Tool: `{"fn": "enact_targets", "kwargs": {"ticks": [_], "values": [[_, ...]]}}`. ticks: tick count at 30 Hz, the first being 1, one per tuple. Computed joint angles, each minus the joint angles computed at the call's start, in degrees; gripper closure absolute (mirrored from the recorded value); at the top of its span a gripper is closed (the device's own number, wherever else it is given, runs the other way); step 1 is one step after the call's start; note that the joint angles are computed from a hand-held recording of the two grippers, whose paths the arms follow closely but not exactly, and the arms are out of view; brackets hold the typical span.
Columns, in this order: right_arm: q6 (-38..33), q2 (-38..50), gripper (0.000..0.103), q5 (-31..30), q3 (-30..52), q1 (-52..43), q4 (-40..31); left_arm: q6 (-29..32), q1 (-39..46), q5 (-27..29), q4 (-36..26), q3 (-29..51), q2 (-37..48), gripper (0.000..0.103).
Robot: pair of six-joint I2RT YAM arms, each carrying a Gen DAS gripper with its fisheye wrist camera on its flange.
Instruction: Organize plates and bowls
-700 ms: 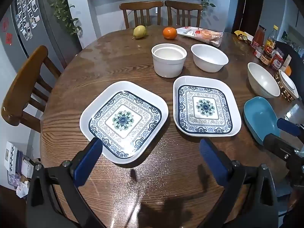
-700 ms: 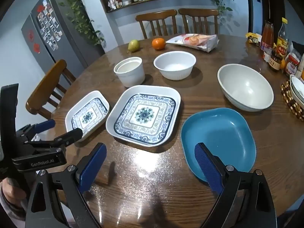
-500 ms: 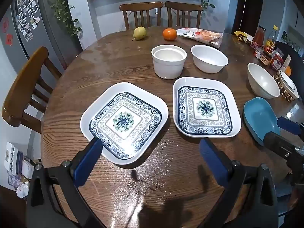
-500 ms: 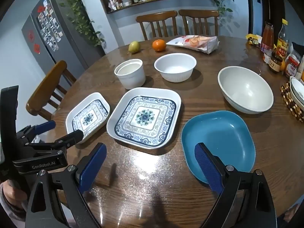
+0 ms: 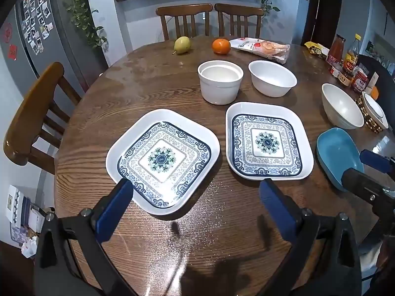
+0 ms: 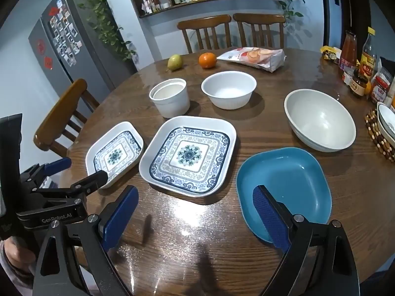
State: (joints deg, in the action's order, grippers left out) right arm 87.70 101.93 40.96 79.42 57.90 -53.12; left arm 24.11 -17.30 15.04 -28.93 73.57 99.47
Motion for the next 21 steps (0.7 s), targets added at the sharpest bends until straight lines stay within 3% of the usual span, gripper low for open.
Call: {"fn": "enact_targets", "kwargs": {"ticks": [21], "values": [[1.0,0.1,0.009,0.9,0.5,0.4,-1.1,1.1,-0.1,1.0,-0.3,-0.1,-0.4,0.001]]}}
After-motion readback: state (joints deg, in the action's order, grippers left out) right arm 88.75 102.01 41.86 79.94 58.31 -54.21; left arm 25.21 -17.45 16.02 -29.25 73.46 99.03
